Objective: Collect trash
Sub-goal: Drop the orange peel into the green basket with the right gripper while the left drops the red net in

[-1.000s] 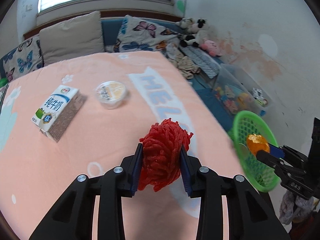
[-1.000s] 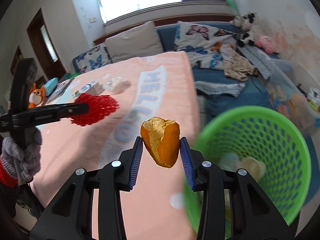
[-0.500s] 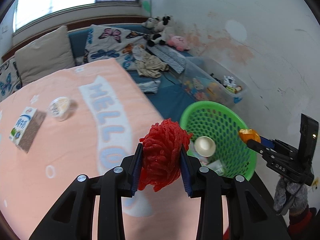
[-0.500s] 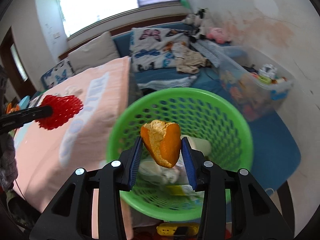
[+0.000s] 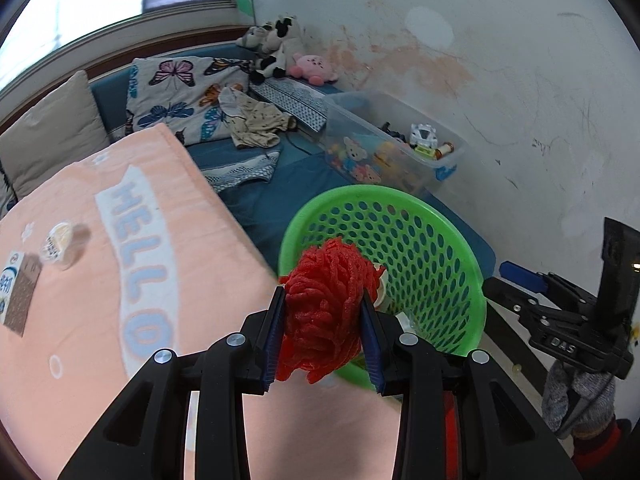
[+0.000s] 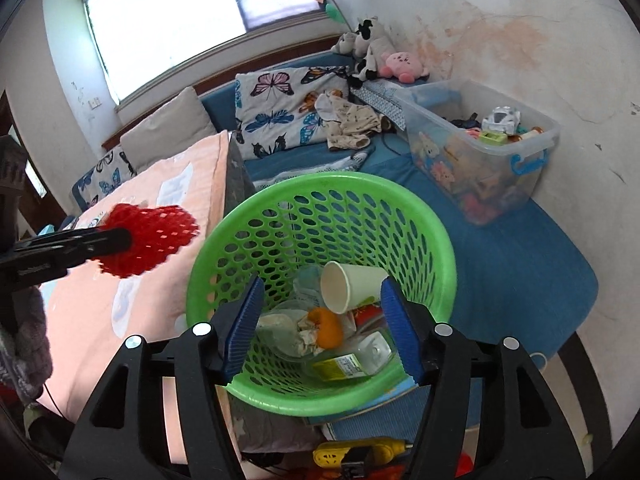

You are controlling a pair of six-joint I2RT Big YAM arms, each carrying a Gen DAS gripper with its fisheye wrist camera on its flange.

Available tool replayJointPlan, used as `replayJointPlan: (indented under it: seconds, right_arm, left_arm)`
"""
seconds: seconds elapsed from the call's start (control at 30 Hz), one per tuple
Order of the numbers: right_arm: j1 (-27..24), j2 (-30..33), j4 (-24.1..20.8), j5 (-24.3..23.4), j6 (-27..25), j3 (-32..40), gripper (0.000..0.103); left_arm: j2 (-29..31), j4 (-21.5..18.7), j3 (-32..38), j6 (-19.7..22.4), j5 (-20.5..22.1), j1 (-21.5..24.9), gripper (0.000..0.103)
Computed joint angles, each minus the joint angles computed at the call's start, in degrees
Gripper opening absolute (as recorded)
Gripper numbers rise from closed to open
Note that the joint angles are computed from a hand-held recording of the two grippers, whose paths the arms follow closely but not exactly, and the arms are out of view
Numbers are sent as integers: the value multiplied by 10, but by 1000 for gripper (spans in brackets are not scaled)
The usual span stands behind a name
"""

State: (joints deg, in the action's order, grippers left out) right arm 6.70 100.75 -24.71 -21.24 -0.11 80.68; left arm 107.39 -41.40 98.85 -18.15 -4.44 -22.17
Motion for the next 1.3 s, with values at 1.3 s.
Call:
replayJointPlan:
  seconds: [1.3]
  right_arm:
    - [49, -15, 1, -41, -2, 15, 72]
  left_arm:
    - [-72, 23, -92, -1, -65, 13, 70]
